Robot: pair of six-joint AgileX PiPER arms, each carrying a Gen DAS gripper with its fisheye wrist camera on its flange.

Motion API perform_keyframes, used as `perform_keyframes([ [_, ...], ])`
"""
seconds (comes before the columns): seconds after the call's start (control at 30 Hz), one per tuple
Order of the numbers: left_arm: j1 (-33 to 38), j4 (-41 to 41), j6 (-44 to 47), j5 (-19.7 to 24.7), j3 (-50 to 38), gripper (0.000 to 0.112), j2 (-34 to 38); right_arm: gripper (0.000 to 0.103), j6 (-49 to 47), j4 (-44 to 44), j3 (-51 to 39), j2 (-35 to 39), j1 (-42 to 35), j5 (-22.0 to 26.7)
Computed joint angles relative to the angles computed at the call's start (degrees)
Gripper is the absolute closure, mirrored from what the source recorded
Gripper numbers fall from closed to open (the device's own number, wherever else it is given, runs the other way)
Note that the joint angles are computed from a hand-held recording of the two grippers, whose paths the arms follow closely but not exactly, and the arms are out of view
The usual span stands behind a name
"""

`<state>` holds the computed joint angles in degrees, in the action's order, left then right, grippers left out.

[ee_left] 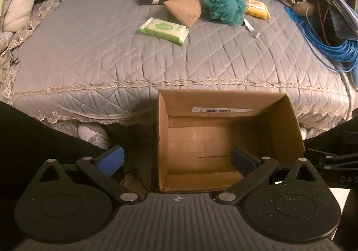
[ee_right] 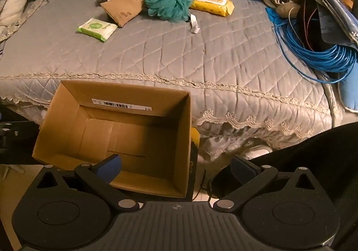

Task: Organize soft objects
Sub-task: 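Move the left tool from the cardboard box toward the items on the bed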

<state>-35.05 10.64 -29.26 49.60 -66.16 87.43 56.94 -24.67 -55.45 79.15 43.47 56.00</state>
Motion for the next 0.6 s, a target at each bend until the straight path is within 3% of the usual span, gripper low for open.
perform_keyframes([
  [0.3,-1.5,0.9,-1.2,-0.1,0.9,0.009,-0.2,0.0,-0.3,-0.2,-0.6,0.2,0.5,-0.3],
  [0.6,-0.5,-4.0,4.0,-2.2,1.9,0.009,-0.9,0.0,1.8,-2.3,-0.9,0.1,1.9,0.5],
])
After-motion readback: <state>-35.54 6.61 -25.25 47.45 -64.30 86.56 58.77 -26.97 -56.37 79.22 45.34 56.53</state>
